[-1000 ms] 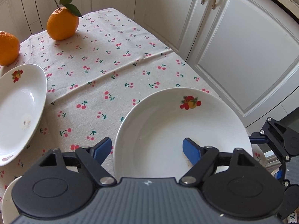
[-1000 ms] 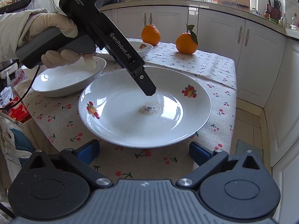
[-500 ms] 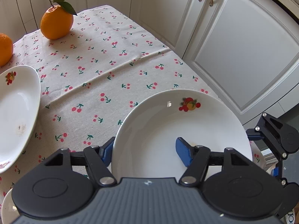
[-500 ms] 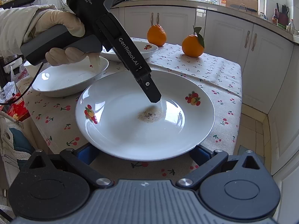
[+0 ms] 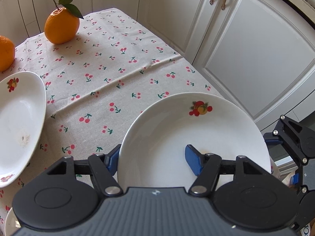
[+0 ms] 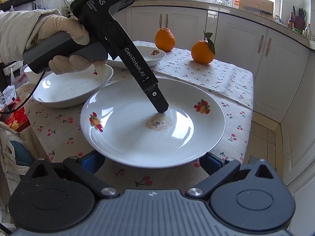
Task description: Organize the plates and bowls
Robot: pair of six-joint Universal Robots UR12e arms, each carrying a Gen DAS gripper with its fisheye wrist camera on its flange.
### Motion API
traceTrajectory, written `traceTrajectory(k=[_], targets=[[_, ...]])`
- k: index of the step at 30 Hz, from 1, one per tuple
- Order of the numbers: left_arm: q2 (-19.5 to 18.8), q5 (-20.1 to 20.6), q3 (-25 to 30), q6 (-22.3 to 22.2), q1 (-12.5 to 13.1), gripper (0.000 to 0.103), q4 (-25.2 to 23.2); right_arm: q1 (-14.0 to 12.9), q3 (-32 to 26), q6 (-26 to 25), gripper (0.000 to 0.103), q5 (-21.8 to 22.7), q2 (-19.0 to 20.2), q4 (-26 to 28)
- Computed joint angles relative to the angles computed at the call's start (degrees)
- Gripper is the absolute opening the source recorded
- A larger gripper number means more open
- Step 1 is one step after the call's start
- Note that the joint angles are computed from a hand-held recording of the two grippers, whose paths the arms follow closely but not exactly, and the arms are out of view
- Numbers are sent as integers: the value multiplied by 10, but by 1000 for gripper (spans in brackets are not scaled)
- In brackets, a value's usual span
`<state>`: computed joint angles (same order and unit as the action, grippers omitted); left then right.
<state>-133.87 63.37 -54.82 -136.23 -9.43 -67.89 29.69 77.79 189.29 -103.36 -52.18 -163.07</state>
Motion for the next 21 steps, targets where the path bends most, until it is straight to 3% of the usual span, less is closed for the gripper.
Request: traceTrajectory(k=[21], targets=[[-69,-12,114,-28,-14,66,-6,-32,-25,-47,103,8,18,0]])
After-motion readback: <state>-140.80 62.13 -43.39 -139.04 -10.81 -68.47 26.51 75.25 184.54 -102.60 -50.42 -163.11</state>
